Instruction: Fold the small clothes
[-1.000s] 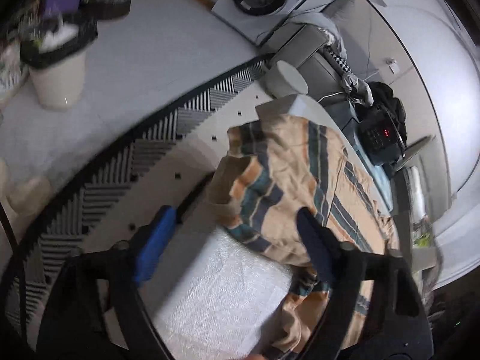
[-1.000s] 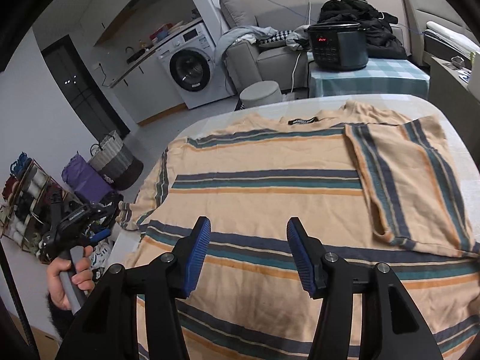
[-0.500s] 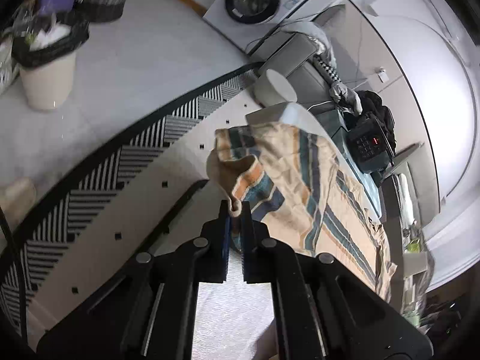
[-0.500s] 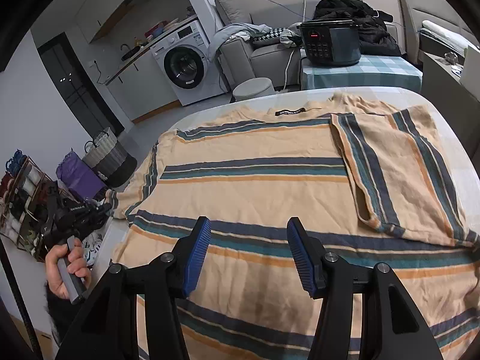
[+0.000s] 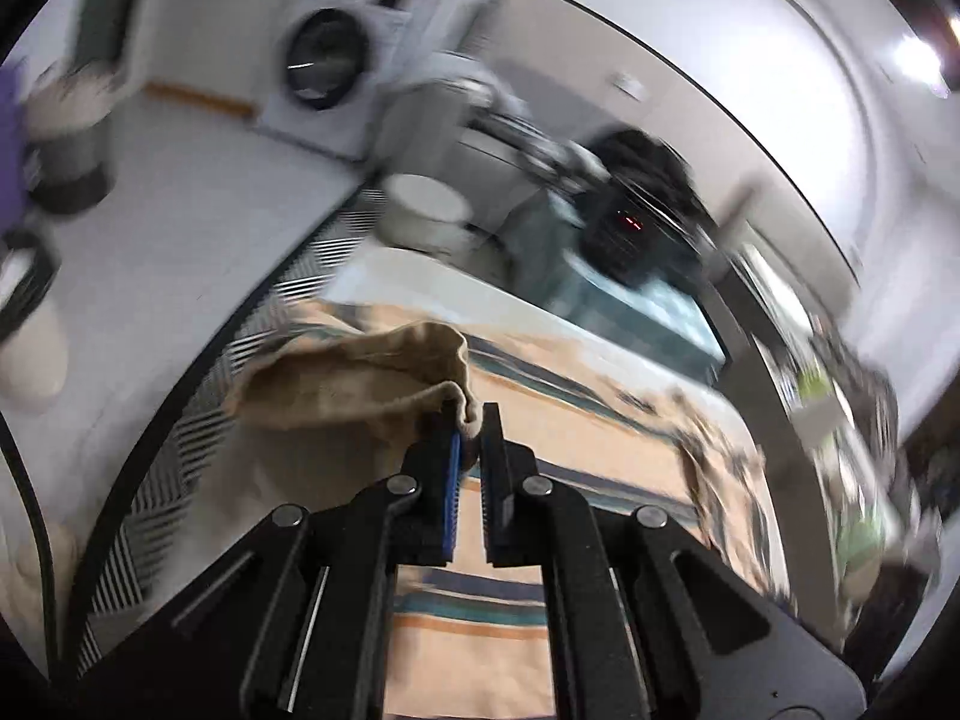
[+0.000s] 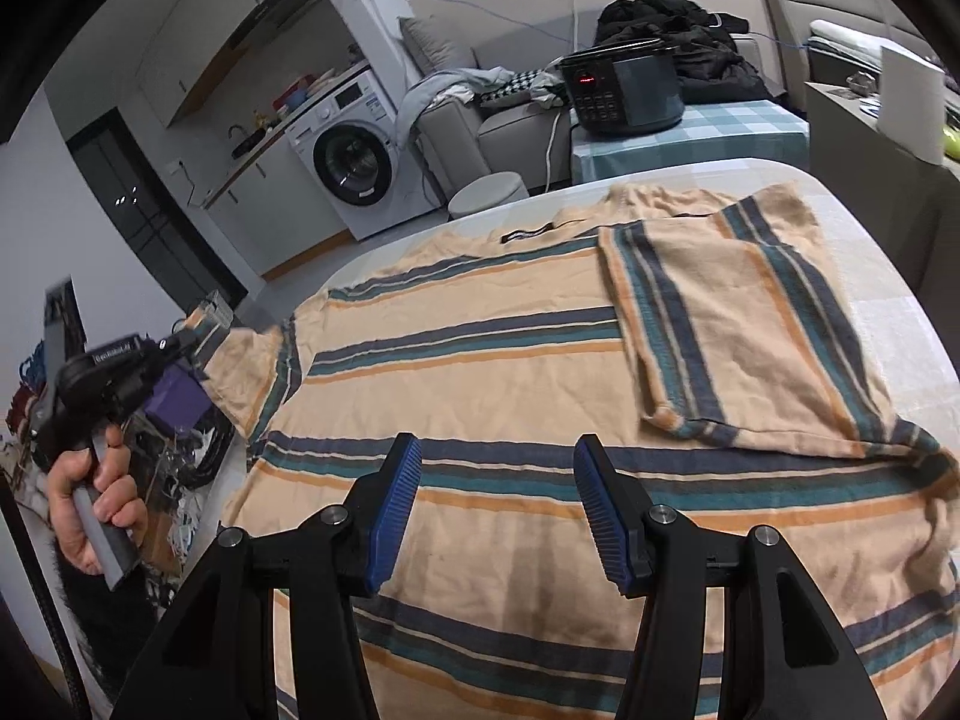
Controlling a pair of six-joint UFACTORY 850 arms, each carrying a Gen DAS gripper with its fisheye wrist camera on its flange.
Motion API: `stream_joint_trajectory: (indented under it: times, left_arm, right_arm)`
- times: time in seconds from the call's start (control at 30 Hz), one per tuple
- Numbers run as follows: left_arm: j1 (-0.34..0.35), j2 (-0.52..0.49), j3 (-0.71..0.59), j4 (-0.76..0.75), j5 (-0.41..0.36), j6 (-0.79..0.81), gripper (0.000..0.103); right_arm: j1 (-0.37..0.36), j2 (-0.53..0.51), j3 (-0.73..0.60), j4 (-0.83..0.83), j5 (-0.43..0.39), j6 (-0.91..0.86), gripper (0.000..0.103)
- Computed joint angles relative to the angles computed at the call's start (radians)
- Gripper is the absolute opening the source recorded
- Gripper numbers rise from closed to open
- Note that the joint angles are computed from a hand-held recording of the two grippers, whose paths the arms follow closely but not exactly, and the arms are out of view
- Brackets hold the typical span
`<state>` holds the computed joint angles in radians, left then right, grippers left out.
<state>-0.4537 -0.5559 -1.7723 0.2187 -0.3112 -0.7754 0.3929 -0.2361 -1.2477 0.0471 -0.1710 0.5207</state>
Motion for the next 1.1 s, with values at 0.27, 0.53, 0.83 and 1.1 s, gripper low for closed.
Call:
stream_joint_trajectory:
  times: [0.27,0.53,0.83,1.1]
  left_arm:
    - [-0.099,-0.407,-0.552,-0.446,-0.497,0.559,0.010]
    - [-0.041,-0.063,-0.001,-0.699,-0.070,0.712,0.059]
    - [0.023,-0.090,0.012,-0.149,-0.182,0.090,0.052]
    - [0.027,-0.100,-0.003,-0.207,-0.190,0.190,0.052]
  right_arm:
    - [-0.015,0.038,0.044,-0.073,-0.028,0.091,0.054]
    - [0.000,-0.034,-0.047,-0.016,-0.070,-0.005,0.054]
    - [0.055,-0.322,-0.454,-0.051,-0.287,-0.101,0.054]
    - [0.097,-0.580,-0.835,-0.073,-0.493,-0.209,0.054]
